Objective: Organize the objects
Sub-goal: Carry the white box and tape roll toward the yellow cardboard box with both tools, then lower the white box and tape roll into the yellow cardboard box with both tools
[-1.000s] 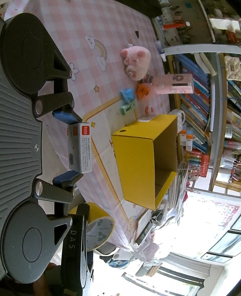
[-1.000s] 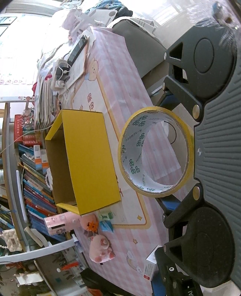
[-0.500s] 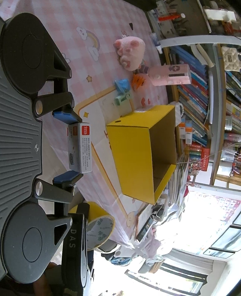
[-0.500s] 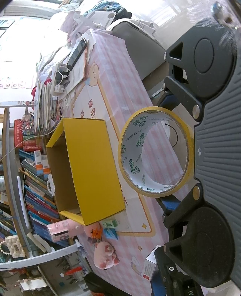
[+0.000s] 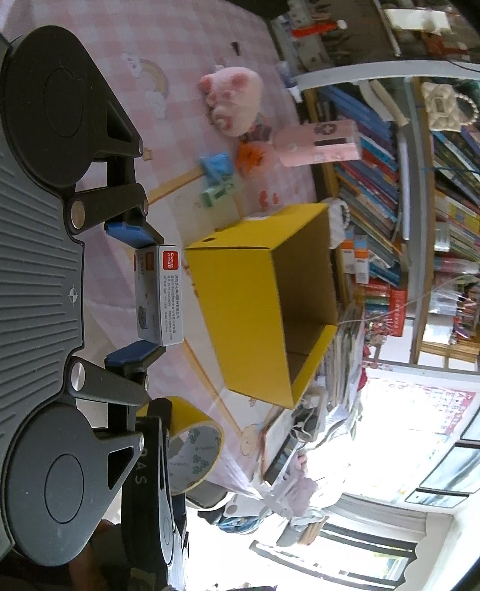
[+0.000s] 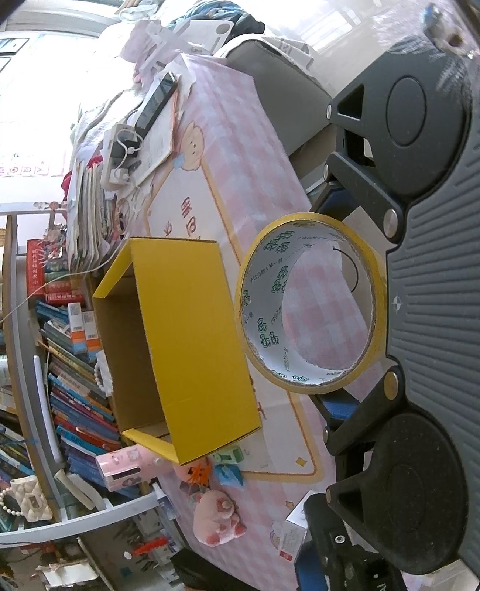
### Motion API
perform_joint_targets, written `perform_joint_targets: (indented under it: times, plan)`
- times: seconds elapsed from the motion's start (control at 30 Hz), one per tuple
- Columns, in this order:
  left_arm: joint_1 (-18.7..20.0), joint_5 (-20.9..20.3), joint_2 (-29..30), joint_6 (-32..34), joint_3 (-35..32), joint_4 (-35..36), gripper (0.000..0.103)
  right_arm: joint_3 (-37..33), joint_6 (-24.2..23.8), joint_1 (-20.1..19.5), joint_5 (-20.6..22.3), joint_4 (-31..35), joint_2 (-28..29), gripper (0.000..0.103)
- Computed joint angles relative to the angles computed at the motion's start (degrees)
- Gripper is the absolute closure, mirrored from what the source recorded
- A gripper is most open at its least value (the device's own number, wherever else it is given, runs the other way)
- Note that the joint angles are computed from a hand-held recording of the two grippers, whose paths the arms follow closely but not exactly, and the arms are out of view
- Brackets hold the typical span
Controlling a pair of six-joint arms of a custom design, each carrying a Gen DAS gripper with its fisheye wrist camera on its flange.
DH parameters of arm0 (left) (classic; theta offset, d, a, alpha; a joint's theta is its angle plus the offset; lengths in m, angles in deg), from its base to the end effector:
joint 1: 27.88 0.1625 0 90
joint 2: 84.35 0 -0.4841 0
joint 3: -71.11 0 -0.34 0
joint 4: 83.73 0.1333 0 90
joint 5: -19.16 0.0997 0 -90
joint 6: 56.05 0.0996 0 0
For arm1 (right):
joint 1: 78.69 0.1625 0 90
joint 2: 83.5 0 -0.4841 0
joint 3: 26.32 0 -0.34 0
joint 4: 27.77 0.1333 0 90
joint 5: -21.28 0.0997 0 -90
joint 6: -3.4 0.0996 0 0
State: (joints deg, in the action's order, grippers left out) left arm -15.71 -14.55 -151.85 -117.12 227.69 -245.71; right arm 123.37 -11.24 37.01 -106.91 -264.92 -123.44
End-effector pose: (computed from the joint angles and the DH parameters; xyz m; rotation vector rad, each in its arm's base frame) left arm -0.2181 -0.2682 0.1876 0.5250 2.2781 -1.0443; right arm 0.2307 -0.3140 0.1517 0.5638 -2.3507 0.8890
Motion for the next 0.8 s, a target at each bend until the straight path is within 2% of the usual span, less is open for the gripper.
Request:
perform_joint_targets:
  times: [0.23, 0.4, 0.8]
  plan:
    - [2.89, 2.75, 2.72, 7.43, -1.63, -7.18, 0.050, -2.74, -3.28, -0.81, 1.42, 0.85, -1.04, 0.013]
    - [5.49, 5.57, 5.23, 15.52, -3.87, -14.11, 0.050, -6.47, -5.57, -1.76, 3.43, 3.51, -3.26, 0.013]
    - [14.16, 10.04, 14.01, 38.48, -12.29, -35.65, 0.050, -20.73, -12.58, -4.56, 12.38, 14.13, -6.00, 0.013]
